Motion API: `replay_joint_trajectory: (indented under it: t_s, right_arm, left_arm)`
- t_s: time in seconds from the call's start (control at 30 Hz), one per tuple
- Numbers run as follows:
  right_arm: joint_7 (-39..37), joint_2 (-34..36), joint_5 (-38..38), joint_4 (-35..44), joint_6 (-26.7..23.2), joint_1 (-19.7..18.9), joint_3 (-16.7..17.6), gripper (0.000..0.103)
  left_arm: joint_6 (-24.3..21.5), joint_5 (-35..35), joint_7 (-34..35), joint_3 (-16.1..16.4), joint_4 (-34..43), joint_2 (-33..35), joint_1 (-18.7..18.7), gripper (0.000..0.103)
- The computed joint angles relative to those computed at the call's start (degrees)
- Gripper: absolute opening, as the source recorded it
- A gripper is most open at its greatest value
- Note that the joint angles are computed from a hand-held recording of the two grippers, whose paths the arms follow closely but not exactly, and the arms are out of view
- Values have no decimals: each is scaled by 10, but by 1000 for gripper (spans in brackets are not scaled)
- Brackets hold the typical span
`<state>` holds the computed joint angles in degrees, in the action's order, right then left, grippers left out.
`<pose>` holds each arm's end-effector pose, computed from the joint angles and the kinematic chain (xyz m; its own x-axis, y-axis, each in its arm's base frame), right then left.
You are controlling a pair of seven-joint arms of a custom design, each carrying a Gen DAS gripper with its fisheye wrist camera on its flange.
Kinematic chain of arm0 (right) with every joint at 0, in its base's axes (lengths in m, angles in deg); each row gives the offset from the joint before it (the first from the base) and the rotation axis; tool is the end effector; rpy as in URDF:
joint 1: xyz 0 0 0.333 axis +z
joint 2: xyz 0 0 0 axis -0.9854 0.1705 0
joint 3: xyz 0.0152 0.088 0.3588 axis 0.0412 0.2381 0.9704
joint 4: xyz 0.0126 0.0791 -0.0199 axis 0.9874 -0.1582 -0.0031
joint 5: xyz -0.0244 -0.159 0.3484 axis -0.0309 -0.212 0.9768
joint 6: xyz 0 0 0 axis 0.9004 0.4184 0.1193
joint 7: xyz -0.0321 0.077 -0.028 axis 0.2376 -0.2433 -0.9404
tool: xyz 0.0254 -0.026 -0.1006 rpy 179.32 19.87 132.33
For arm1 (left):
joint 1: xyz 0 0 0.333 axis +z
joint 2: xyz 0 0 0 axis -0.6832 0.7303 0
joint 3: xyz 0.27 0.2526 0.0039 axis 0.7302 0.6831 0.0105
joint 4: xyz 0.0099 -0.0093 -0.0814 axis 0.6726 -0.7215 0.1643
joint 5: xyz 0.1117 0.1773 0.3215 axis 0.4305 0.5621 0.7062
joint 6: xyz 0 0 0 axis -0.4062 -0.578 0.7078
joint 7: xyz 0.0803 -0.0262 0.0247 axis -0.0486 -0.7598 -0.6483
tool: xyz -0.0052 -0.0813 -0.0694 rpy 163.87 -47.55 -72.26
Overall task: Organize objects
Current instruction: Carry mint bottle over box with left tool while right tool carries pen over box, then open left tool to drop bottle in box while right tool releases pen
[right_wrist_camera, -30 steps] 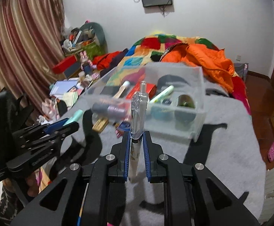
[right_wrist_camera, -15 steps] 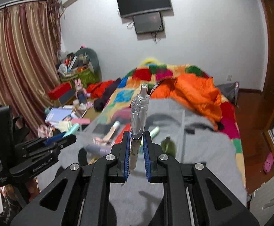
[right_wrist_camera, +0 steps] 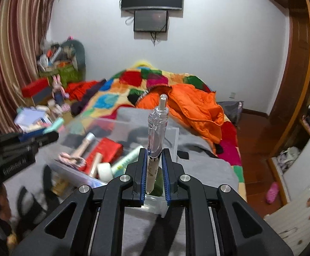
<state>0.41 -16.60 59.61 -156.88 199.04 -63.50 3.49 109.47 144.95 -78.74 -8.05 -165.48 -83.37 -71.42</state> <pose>0.4948 0.1168 0.4631 0.6017 -0.7933 0.0932 -0.4314 -0.4210 -0.7979 0.4165 -0.4024 0.4526 0.2914 -0.9485 0.1245 -0.5797 -0.2786 -0.7657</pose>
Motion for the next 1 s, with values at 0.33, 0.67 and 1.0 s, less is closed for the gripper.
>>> replay_joint_trajectory:
  t_s: [0.33, 0.67, 1.0]
  right_arm:
    - [87, 39, -103, 5, -42, 5, 4, 12]
    - [190, 54, -198, 14, -131, -16, -1, 12]
    - [220, 29, -222, -1, -197, -33, -12, 18]
  left_arm:
    - [72, -18, 36, 21, 16, 41, 18, 24]
    - [96, -24, 45, 29, 13, 44, 18, 24]
    - [52, -15, 18, 16, -7, 12, 4, 52]
